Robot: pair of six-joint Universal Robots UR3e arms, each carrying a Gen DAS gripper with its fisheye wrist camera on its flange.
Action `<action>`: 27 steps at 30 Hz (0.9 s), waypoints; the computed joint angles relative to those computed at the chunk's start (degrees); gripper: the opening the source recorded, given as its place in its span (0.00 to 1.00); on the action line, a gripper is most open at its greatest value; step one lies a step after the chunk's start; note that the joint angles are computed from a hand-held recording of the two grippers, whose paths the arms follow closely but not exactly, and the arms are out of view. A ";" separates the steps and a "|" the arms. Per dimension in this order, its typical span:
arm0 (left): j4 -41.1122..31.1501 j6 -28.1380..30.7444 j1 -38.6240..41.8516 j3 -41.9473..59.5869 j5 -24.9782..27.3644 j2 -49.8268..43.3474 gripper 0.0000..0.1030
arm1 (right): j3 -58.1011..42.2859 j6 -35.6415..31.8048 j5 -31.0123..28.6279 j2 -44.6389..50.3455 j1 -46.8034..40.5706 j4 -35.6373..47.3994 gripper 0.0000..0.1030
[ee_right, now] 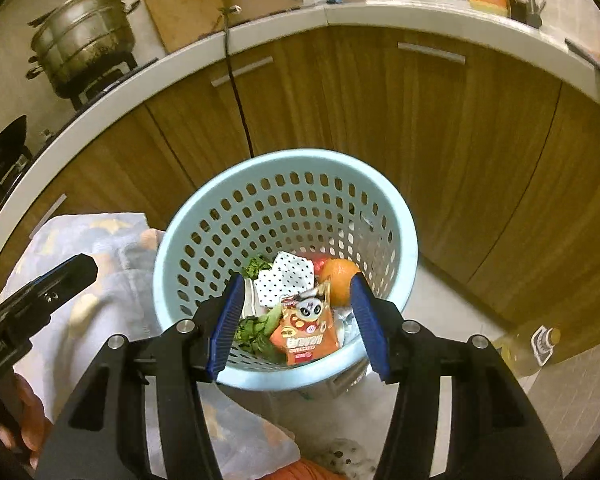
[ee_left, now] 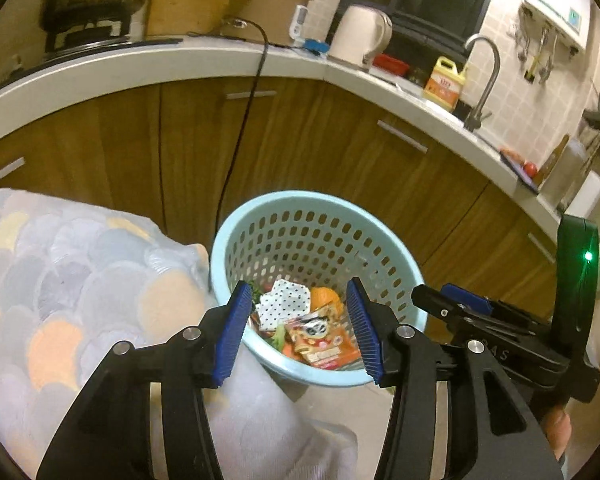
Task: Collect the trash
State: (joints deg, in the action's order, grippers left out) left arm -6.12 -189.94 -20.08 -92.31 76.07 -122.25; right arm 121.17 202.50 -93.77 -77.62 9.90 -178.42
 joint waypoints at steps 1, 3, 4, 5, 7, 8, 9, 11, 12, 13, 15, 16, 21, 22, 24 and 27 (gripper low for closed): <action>1.08 -0.23 0.27 -1.54 -0.29 1.03 0.47 | 0.24 -0.10 -1.13 -1.16 1.07 0.11 0.50; 3.35 -0.91 0.46 -4.66 -0.38 3.22 0.50 | 0.04 -0.14 -3.51 -3.10 3.44 0.82 0.50; 5.00 -1.23 0.71 -7.05 -0.57 4.87 0.54 | -0.05 -0.26 -4.43 -3.96 4.35 1.14 0.50; 6.96 -1.58 0.93 -9.86 -0.52 6.88 0.56 | -0.14 -0.29 -5.46 -4.99 5.41 1.58 0.50; 10.46 -2.20 0.75 -14.82 0.91 10.32 0.65 | -0.16 0.40 -7.98 -7.25 8.36 2.21 0.51; 12.20 -2.27 0.83 -17.17 1.42 11.93 0.67 | 0.08 0.52 -8.60 -8.11 9.06 2.24 0.52; 15.06 -2.71 0.41 -20.93 3.49 14.52 0.72 | -0.03 1.17 -10.13 -8.90 10.73 2.35 0.55; 19.41 -3.75 -0.78 -26.47 7.88 17.95 0.79 | -0.79 2.17 -12.24 -9.59 13.17 3.03 0.56; 21.23 -4.18 -1.33 -29.15 9.83 19.60 0.80 | -1.29 2.87 -13.92 -9.96 14.92 3.44 0.57; 22.65 -4.30 -1.77 -31.39 11.59 20.97 0.80 | -1.71 3.44 -15.35 -10.14 16.21 3.81 0.57; 25.50 -4.07 -3.07 -35.22 15.66 23.03 0.80 | -2.70 4.88 -18.99 -9.99 19.43 4.37 0.60; 26.99 -3.78 -4.01 -36.79 18.12 23.51 0.81 | -2.98 5.65 -20.86 -9.77 21.09 4.31 0.62; 36.09 -1.17 -6.84 -41.64 25.13 21.88 0.82 | -5.94 8.81 -31.11 -7.31 28.92 6.12 0.67; 38.44 -0.44 -7.61 -42.08 26.65 20.62 0.82 | -6.42 9.36 -33.12 -6.99 30.29 6.54 0.68; 37.41 0.44 -9.78 -40.42 30.68 19.47 0.82 | -7.64 10.32 -36.93 -6.06 32.69 7.12 0.72; 38.19 2.28 -11.47 -39.81 31.89 19.26 0.85 | -8.77 11.88 -42.18 -5.29 36.04 8.04 0.74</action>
State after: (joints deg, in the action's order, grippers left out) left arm 32.07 -187.66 -31.55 -132.12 107.96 -102.99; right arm 112.40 214.38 -135.95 -82.90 45.94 -170.38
